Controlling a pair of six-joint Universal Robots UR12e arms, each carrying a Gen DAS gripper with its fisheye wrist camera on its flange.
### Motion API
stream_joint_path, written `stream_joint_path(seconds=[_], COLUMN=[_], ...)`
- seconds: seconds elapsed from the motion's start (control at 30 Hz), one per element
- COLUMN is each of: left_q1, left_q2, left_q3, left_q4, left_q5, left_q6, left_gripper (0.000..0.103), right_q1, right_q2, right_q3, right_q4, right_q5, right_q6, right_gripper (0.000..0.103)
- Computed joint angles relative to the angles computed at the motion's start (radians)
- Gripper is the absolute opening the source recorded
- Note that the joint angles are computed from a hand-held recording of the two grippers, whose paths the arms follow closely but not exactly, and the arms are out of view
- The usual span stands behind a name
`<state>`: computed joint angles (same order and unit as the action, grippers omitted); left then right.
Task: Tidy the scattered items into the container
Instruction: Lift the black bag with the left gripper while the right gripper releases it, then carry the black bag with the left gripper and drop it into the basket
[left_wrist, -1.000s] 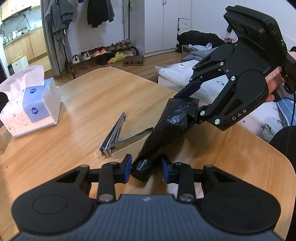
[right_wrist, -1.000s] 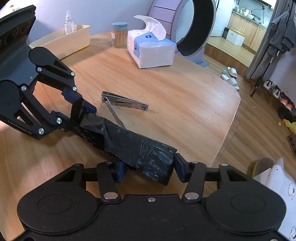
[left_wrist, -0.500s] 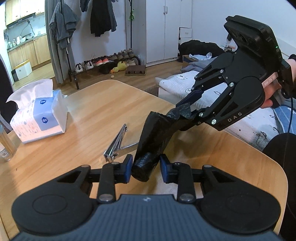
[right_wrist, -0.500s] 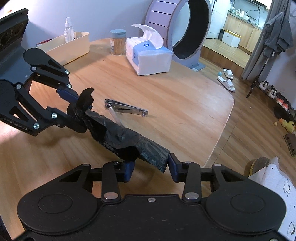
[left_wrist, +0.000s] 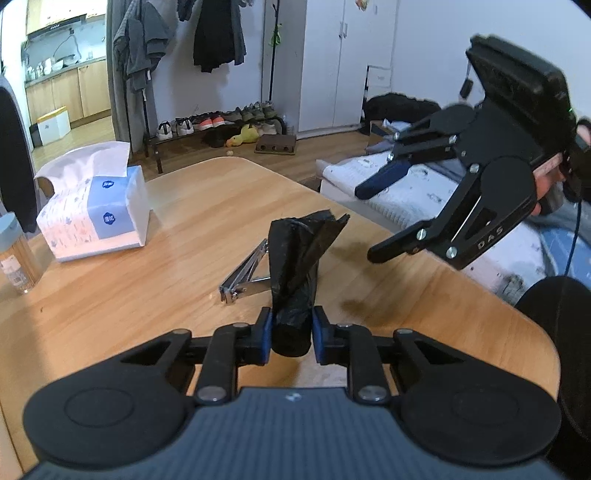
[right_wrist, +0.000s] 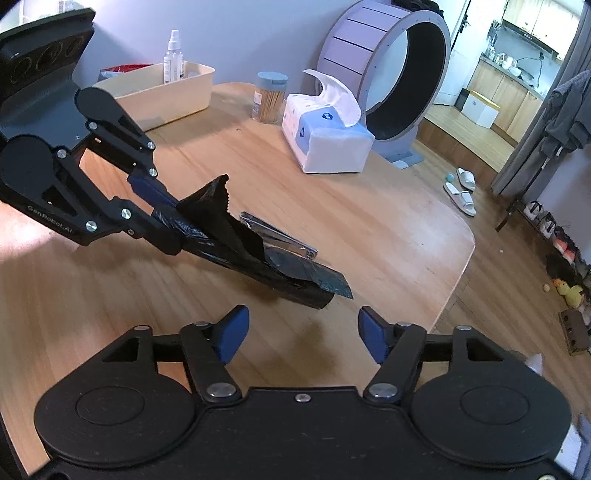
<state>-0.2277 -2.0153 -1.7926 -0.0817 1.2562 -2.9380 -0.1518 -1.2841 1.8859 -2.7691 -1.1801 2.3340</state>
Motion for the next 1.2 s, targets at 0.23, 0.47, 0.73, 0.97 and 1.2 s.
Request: stream_joint_path(seconds=[0.23, 0.47, 0.73, 0.97, 1.2], left_q1=[0.015, 0.022, 0.025, 0.032, 0.049], left_q2=[0.017, 0.038, 0.068, 0.099, 0.128], left_q3=[-0.041, -0.089, -0.149, -0.201, -0.249], left_q4=[0.064, 0.136, 0.246, 0.341, 0.431], left_q5=[-0.022, -0.026, -0.029, 0.03, 0.06], left_q6=[-0.064, -0.116, -0.184, -0.241, -0.299], left_gripper=[0.02, 0.02, 0.02, 0.02, 0.019], right_q1=[-0.058, -0.08, -0.067, -0.048, -0.01], right_q2=[-0.003, 0.035, 0.101, 0.126, 0.105], right_q3=[-0.008, 0.023, 0.041, 0.03, 0.015], right_q4=[0.11, 0.046, -0.188, -0.299, -0.176], right_q5=[0.241, 0.433, 0.527, 0.557, 0.515], right_q6=[0.325, 0.699, 1.099, 1.26, 1.234], right_gripper=[0.078, 0.08, 0.077, 0.039, 0.093])
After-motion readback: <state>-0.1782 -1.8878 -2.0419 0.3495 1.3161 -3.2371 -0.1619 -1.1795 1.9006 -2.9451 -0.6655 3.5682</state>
